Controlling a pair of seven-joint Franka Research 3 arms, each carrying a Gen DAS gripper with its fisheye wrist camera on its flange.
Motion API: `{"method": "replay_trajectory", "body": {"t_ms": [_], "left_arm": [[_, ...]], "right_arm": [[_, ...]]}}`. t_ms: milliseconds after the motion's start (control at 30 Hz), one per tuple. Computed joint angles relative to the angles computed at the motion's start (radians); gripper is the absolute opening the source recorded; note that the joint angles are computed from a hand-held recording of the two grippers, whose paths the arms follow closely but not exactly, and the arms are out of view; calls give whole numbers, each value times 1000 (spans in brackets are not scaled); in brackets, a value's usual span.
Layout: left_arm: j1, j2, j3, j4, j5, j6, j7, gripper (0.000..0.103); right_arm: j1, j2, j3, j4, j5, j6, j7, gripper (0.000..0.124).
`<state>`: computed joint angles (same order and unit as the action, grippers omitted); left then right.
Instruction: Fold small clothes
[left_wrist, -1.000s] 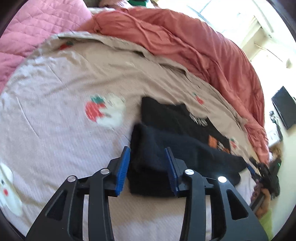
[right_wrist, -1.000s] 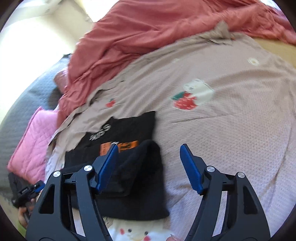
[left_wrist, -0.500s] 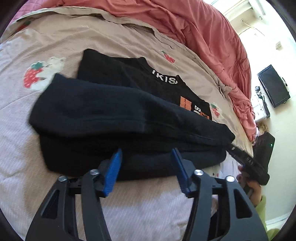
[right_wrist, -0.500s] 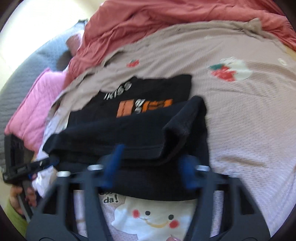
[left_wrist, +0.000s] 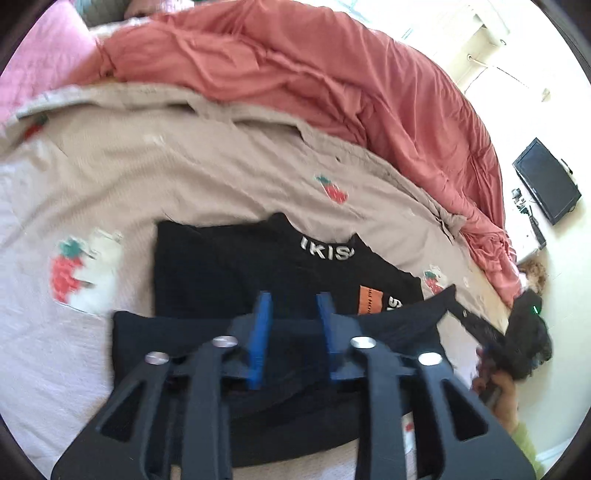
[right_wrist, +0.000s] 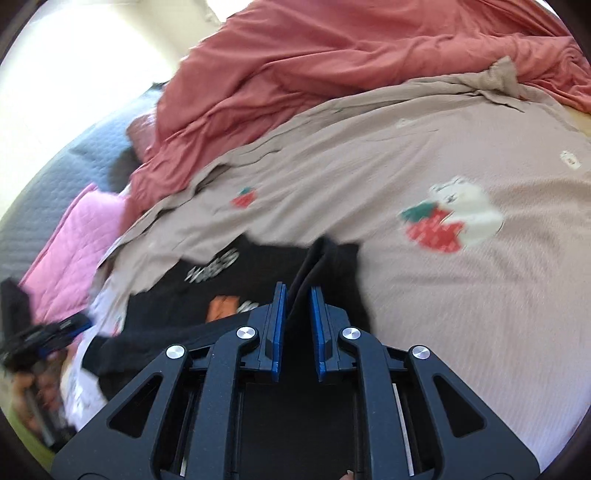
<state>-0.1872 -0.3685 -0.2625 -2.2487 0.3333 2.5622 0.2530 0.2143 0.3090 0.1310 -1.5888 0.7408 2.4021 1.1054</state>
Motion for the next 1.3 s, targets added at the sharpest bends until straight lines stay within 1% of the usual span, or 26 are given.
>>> {"method": "replay_trajectory", "body": {"t_ms": [67,133,167,200,267,367,433,467,533,600,700,767,800,933,967,1033,1067,1100,1167,1300], "left_arm": [[-19,-33,-3,-14,-10,-12,15,35],[-58,-46,-3,-23,-46,-18,52,36],[-72,-45,-7,-28,-60,-9,60,37],[-94,-33,-2,-32,-89,9,77,38],[-116,4,-2,-30,-123,36,98,38],[-138,94,-3,13,-162,38,140,40],[-150,144,4,39,-198,33,178,45],[-145,165,-3,56,-191,10,175,46],[-144,195,-6,79,-192,-17,185,48],[-135,214,-11,101,-161,-43,180,51],[-123,233,-6,132,-132,-77,196,53],[-110,247,-4,164,-90,-106,199,54],[-104,254,-3,181,-68,-128,200,57],[-72,265,7,241,29,-202,179,57],[-66,256,7,249,55,-221,161,58],[-53,214,9,231,98,-213,123,67],[-45,181,8,209,124,-208,96,68],[-39,173,2,206,140,-212,79,68],[-27,119,-5,169,166,-235,37,69],[-8,0,2,53,143,-277,-11,71]], "right_arm": [[4,45,-3,47,-11,5,20,12],[6,63,-2,66,-30,-2,34,14],[5,63,0,66,-36,-7,37,18],[4,61,3,65,-35,-8,37,21],[-4,41,11,45,-6,15,26,35],[-13,-4,21,-4,60,83,-13,41],[-15,-22,24,-16,79,78,-46,45],[-15,-28,25,-16,78,58,-70,49],[-2,-38,23,-19,59,41,-107,51],[7,-40,23,-17,56,22,-131,53],[19,-36,19,-13,53,1,-137,54],[27,-37,14,-16,38,2,-134,55],[28,-39,13,-18,36,4,-134,56],[26,-37,6,-18,43,23,-118,59],[27,-37,3,-19,38,33,-111,59],[26,-35,-1,-20,29,46,-97,60],[28,-34,-5,-21,17,59,-82,60],[29,-32,-9,-21,5,70,-67,61],[30,-26,-14,-17,-21,80,-35,61],[35,-15,-25,-17,-93,85,36,61]]}}
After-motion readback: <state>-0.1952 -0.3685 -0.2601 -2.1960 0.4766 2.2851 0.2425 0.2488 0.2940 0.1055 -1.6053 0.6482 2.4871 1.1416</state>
